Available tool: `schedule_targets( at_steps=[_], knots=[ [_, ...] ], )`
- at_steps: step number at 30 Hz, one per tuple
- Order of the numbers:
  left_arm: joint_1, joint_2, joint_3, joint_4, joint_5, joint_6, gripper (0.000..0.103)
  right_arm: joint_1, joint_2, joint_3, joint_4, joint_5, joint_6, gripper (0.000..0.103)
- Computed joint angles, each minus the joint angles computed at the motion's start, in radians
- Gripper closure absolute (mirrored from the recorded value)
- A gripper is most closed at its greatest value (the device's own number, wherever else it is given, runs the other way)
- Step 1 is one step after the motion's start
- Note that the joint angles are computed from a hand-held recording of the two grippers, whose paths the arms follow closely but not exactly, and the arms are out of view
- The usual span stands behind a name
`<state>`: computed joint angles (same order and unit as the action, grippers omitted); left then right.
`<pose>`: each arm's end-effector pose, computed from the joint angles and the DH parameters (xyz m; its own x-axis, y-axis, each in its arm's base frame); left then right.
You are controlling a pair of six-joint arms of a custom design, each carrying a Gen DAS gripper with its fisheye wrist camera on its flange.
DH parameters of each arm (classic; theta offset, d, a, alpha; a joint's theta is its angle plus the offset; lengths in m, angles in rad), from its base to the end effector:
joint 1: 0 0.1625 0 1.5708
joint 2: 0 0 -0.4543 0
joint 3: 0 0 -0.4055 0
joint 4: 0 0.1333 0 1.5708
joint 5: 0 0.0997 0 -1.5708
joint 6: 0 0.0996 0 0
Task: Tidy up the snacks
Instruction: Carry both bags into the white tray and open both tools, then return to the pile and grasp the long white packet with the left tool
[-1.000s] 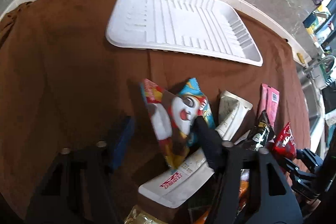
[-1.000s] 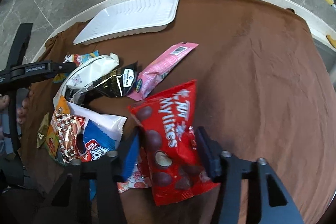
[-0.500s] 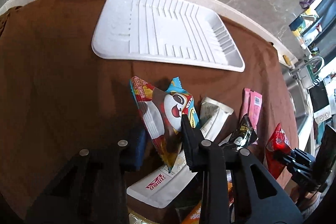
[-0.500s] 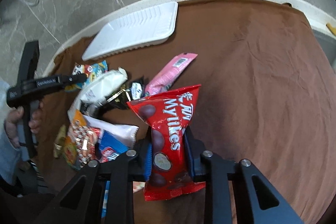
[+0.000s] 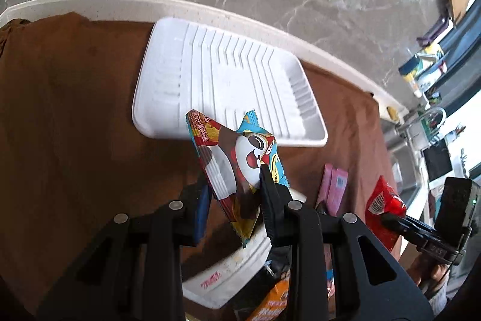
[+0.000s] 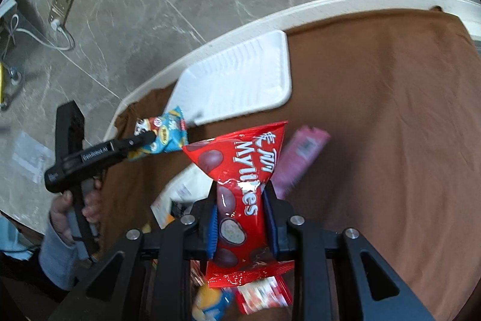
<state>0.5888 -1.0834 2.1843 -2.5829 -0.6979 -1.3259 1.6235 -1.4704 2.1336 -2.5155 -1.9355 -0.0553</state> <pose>-0.2911 -0.4464 0.1298 -0.8764 -0.3980 -0.2711 -0.0906 0.6892 -0.7189 0.1233 -0.4809 0.3032 -0.9339 -0.0034 0.3575 -0.1024 0.9606 -0.2584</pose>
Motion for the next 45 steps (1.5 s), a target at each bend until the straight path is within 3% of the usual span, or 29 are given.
schedule_targets(
  at_steps=[9,15,17,18,22,27,36,40,43,45],
  knots=[
    [0.086,-0.044,-0.027,-0.060,0.046,0.120,0.076,-0.008,0.222,-0.202,-0.021,0.059,-0.017,0.075],
    [0.151,-0.048,-0.074,-0.019,0.073,0.162,0.075,-0.020,0.369,-0.335,-0.027,0.019,-0.009,0.074],
    [0.177,-0.037,-0.101,0.025,0.082,0.181,0.075,-0.020,0.412,-0.373,-0.036,-0.026,-0.005,0.067],
    [0.192,-0.034,-0.122,0.089,0.090,0.159,0.075,-0.018,0.435,-0.392,-0.034,-0.063,-0.001,0.053],
    [0.224,-0.024,-0.152,0.172,0.088,0.151,0.074,-0.021,0.477,-0.423,-0.043,-0.117,-0.020,0.045],
    [0.206,-0.033,-0.140,0.246,0.127,0.107,0.074,-0.016,0.461,-0.400,-0.062,-0.113,-0.041,0.044],
    [0.108,-0.104,-0.078,0.381,0.158,-0.046,0.074,0.030,0.325,-0.290,-0.060,-0.058,-0.049,0.039],
    [0.051,-0.121,-0.045,0.378,0.127,-0.061,0.071,0.057,0.247,-0.228,-0.040,-0.051,-0.052,0.036],
    [0.006,-0.117,-0.009,0.305,0.088,-0.015,0.055,0.074,0.194,-0.183,-0.015,-0.065,-0.048,0.035],
    [-0.020,-0.106,0.011,0.243,0.055,0.031,0.055,0.076,0.152,-0.148,0.013,-0.064,-0.026,0.035]
  ],
)
